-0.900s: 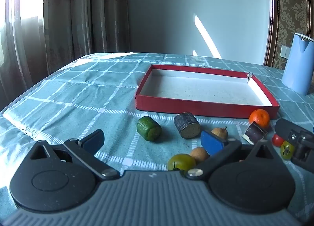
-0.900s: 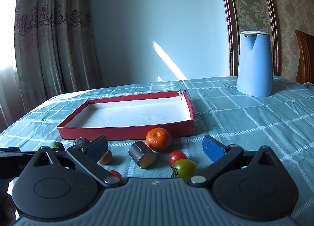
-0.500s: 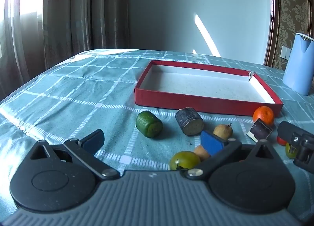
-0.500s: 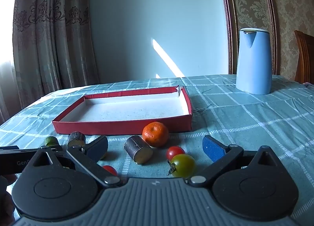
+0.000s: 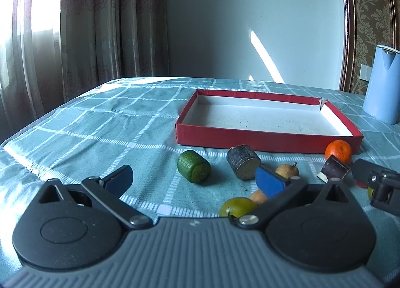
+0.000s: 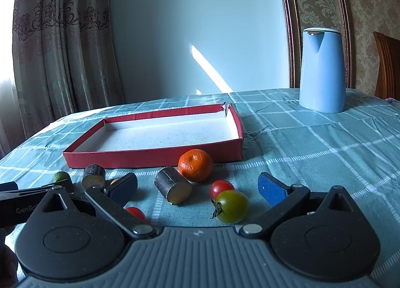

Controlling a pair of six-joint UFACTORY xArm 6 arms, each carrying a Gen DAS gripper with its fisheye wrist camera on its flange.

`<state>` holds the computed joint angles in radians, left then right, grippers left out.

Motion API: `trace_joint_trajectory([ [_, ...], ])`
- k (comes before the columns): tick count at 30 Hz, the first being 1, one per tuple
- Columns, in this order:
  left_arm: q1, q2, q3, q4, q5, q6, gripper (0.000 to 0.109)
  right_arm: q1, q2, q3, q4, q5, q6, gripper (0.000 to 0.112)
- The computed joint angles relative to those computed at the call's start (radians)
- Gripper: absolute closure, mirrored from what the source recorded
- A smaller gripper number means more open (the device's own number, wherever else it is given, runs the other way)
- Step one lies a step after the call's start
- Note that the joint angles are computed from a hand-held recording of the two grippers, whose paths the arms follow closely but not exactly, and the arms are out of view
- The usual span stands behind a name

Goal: Organize fruits
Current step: 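Move the right gripper toward the yellow-green cherry tomato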

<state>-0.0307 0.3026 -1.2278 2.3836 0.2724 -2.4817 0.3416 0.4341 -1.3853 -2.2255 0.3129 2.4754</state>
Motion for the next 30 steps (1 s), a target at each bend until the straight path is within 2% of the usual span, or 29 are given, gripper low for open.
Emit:
trace_joint_trajectory([
  [3, 0.002, 0.002, -0.006, 0.019, -0.014, -0.008, 0.006, -0.003, 0.006, -0.01, 0.01, -0.016, -0.015, 0.009],
  [11, 0.014, 0.021, -0.027, -0.06, -0.058, 0.082, 0.006, -0.001, 0.012, -0.013, 0.07, -0.014, -0.083, 0.009],
  [13, 0.017, 0.023, -0.03, -0.047, -0.068, 0.067, 0.006, -0.002, 0.014, -0.015, 0.078, -0.019, -0.094, 0.009],
  [16, 0.026, 0.031, -0.039, -0.095, -0.092, 0.116, 0.006, -0.006, 0.023, -0.023, 0.143, -0.031, -0.163, 0.009],
  [30, 0.038, 0.044, -0.056, -0.103, -0.12, 0.116, 0.006, -0.013, 0.027, -0.028, 0.155, -0.048, -0.163, 0.009],
])
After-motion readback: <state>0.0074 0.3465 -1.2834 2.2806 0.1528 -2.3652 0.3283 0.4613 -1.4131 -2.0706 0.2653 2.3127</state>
